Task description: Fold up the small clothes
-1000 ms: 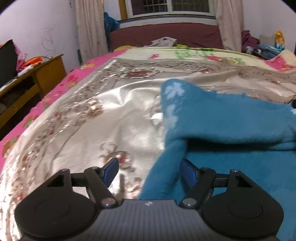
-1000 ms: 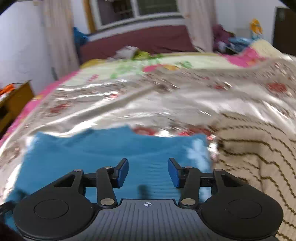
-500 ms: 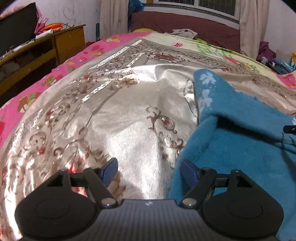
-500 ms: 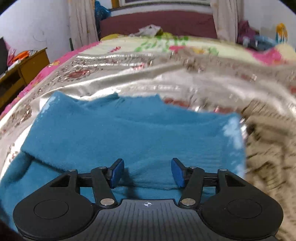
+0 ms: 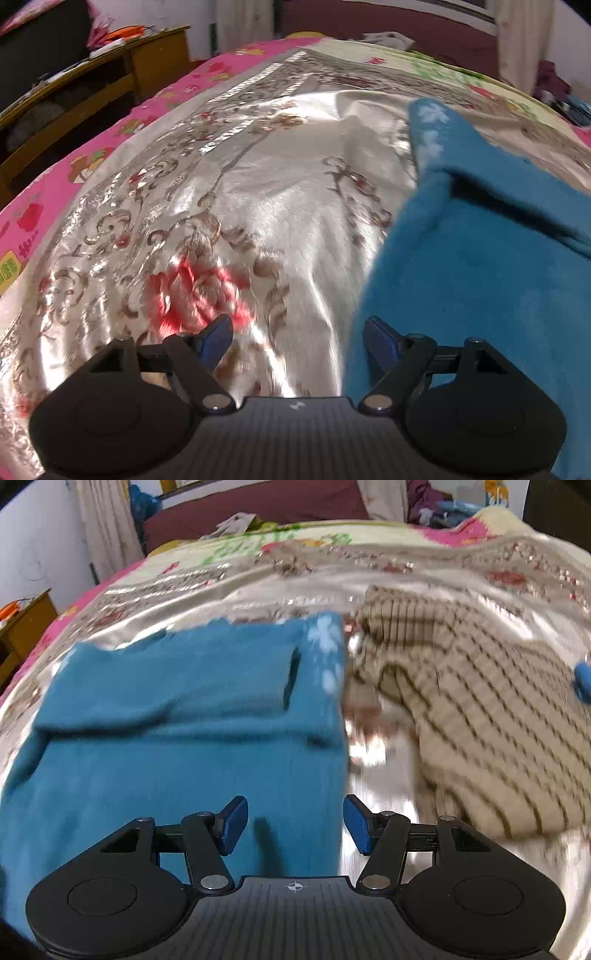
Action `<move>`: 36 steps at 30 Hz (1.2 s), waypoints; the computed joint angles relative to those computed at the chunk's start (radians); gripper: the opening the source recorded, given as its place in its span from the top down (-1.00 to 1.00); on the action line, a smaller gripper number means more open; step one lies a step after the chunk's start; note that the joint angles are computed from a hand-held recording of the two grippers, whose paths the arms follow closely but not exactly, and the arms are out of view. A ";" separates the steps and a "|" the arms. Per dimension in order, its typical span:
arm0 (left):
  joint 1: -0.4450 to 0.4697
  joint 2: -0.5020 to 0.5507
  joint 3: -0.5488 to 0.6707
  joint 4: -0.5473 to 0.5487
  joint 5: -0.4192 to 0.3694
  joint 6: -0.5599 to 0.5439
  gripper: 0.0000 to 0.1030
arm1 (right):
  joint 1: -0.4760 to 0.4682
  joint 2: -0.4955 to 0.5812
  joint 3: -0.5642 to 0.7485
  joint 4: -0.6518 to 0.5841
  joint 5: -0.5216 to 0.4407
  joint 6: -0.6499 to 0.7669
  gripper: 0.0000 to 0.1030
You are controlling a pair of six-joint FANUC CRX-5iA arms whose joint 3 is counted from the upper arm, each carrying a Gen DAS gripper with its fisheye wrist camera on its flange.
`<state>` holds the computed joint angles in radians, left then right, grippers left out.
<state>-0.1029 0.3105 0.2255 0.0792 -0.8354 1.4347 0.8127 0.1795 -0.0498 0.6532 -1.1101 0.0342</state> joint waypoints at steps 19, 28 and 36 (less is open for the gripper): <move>0.109 -0.094 -0.198 0.321 -0.177 -0.278 -0.49 | 0.188 -0.193 -0.126 -0.341 0.073 -0.157 -0.21; 0.122 -0.104 -0.218 0.383 -0.263 -0.381 -0.14 | 0.194 -0.237 -0.169 -0.359 0.105 -0.180 -0.18; 0.105 -0.065 -0.174 0.376 -0.304 -0.358 0.17 | 0.167 -0.247 -0.189 -0.405 0.207 -0.182 -0.16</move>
